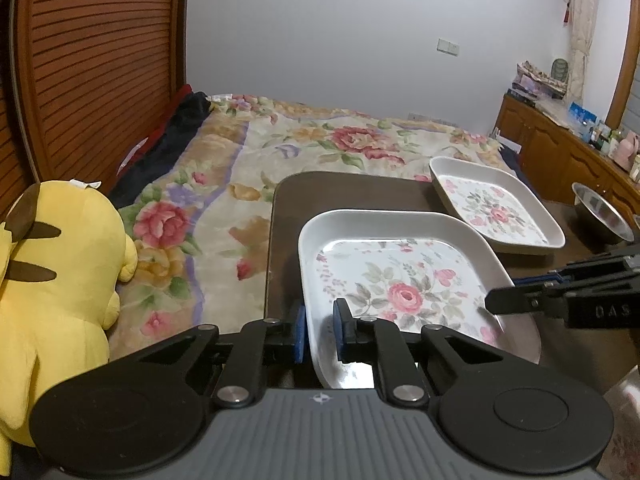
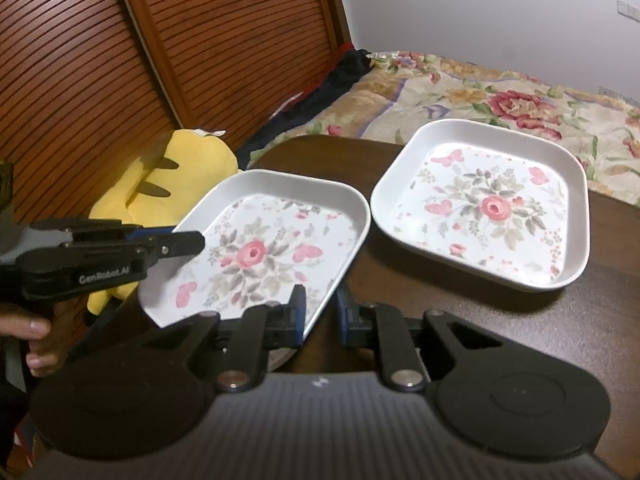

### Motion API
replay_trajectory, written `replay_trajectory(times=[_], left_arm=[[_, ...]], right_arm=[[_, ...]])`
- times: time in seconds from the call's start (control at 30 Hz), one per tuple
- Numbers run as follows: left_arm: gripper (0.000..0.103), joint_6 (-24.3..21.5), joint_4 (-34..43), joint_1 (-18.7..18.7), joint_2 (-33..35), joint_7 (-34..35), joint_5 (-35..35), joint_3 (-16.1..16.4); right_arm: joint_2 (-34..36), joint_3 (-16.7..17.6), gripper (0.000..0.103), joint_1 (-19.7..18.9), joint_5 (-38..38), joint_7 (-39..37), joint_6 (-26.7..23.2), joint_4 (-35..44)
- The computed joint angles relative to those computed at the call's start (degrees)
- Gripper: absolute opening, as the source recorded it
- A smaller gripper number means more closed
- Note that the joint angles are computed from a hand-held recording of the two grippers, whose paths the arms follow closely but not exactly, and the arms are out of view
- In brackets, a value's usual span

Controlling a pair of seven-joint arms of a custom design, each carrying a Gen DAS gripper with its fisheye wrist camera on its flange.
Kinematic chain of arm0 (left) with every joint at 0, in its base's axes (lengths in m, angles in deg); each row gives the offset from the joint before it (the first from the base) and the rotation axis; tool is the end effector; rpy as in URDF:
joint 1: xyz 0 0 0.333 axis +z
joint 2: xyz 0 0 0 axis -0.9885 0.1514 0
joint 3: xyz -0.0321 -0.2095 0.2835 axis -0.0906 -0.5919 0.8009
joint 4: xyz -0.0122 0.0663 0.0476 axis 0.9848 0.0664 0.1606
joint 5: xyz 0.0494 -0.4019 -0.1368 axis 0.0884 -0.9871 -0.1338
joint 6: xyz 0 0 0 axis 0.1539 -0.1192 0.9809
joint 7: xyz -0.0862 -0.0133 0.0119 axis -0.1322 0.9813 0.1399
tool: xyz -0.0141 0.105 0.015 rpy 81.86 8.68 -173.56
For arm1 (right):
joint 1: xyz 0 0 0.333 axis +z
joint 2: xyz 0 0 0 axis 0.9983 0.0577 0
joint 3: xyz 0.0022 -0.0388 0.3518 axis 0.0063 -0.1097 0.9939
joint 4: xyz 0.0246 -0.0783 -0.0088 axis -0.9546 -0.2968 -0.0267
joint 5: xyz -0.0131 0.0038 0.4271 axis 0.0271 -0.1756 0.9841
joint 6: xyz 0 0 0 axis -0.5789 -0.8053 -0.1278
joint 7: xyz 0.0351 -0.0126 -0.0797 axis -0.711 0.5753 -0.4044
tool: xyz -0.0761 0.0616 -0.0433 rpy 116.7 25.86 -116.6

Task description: Organize plates and bowls

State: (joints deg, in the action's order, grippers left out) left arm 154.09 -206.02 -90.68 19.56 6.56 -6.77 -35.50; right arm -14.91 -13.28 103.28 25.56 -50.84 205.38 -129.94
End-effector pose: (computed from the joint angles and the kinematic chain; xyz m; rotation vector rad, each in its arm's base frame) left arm 0.3978 -0.2674 0.4313 -1.9073 1.4952 -0.8014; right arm 0.5141 0.1473 0.4457 -2.1177 0.9770 -0.0964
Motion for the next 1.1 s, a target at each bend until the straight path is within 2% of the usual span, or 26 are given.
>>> replay_trajectory(times=[0.2,0.67,1.1], left_arm=[[0.015,-3.1,0.2,-1.7,-2.0,1.6,-2.3,-1.3],[0.015,-10.4,4.4,-5.0,-4.9,4.8,-5.4,-5.1],[0.016,-14.6,6.8,-8.9,-4.4,3.2,-5.1,-7.6]], right_arm=[[-1.0,-0.4,0.014,-0.7,-1.6,1.5,-1.3,-0.4],[-8.8,-3.6,0.013,-1.5,-1.6,-2.0,-4.0,-2.9],[-14.1,-7.2,0.013,-3.6,-0.4,-5.1,-7.3,-5.4]])
